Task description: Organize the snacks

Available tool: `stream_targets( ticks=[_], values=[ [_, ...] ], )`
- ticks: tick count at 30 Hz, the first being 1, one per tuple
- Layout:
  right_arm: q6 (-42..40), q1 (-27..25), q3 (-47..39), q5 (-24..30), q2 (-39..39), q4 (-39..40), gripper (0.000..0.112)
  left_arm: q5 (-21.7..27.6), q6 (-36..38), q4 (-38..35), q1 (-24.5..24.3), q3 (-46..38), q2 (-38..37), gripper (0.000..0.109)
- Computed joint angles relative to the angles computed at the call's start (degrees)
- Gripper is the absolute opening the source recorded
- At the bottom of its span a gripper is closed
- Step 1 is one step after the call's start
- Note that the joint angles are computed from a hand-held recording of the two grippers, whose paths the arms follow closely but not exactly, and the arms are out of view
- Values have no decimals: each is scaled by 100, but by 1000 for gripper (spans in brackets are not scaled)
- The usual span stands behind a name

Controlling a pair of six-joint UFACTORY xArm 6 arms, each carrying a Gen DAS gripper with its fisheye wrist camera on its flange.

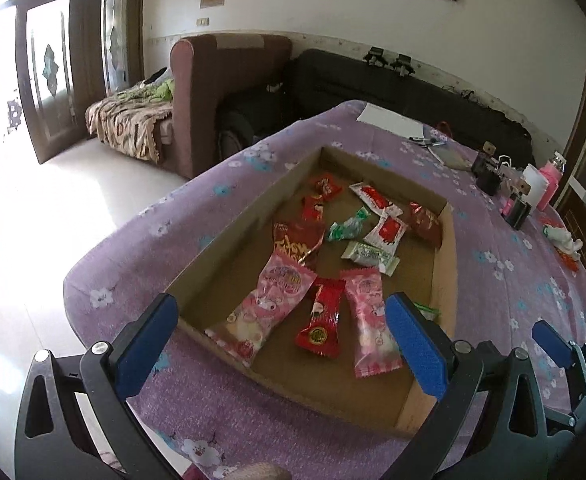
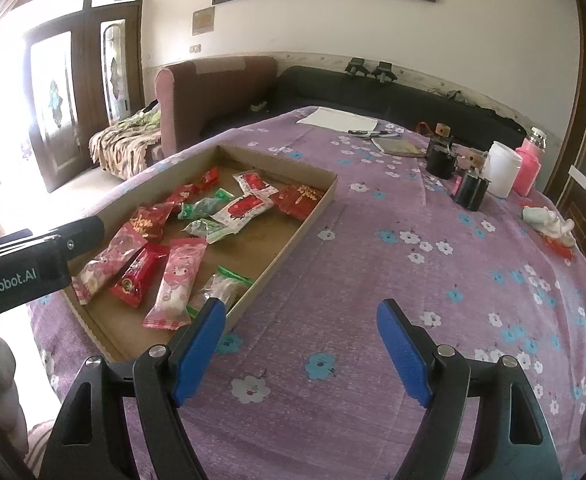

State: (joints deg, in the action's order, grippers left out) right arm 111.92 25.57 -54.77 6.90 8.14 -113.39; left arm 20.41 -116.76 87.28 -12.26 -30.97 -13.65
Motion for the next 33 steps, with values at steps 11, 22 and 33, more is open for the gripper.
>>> stream_targets(
  ticks=[11, 22, 33],
  values=[
    [-476, 39, 0, 18, 72, 452, 82, -254, 217, -128, 110, 0, 28, 103],
    [-772, 29, 23, -13, 110, 748, 83, -390, 362, -236, 150, -50, 115, 103],
    [-960, 15, 26, -36, 165, 956, 84, -587, 419, -337, 265, -30, 166, 103]
  ],
)
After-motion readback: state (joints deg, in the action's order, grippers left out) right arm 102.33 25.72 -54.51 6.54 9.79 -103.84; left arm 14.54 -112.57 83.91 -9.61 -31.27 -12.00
